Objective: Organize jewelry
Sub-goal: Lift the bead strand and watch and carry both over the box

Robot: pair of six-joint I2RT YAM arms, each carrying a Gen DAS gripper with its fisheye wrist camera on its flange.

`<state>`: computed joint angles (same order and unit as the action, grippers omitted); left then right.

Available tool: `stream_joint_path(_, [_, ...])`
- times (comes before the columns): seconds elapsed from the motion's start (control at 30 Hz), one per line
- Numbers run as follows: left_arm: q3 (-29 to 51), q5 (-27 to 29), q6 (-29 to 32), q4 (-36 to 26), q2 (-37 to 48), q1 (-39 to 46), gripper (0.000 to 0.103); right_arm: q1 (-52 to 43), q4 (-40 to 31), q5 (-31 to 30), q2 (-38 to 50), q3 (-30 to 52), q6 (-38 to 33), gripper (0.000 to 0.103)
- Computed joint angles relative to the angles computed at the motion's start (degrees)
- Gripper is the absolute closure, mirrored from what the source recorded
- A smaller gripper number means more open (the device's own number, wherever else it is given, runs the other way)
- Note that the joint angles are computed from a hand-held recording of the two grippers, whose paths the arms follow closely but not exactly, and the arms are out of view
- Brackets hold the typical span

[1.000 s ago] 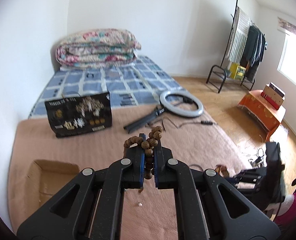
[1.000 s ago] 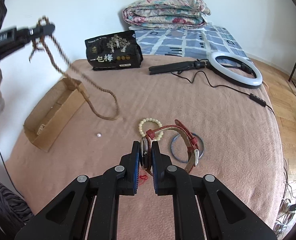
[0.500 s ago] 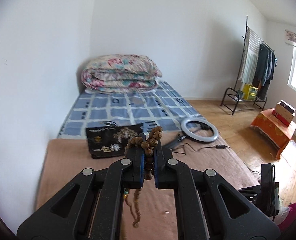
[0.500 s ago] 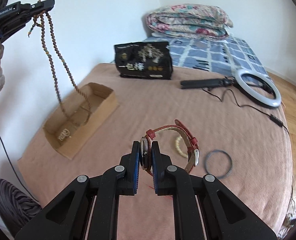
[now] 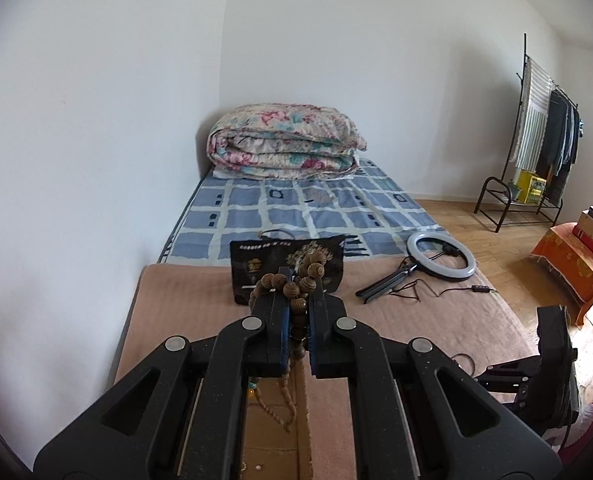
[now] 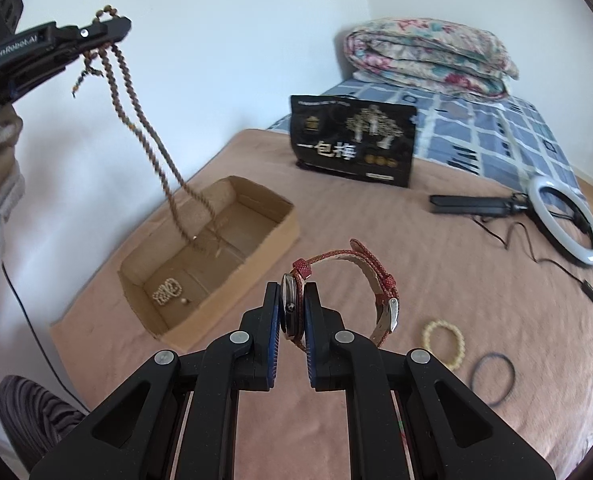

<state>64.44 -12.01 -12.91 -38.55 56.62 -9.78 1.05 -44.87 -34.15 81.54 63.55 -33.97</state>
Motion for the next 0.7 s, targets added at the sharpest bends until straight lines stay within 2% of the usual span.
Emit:
stream_joint_path(0.23, [-7.0, 5.9, 0.8, 3.3, -1.4, 8.0, 0.099, 8.3, 4.0, 3.2, 1.5, -0.3, 3.8, 0.094])
stream_joint_path(0.7, [-16.7, 12.6, 2.5, 10.1, 0.4, 16.2, 0.099, 19.8, 11.0, 7.6, 10.0, 1.7, 11.1, 0.094])
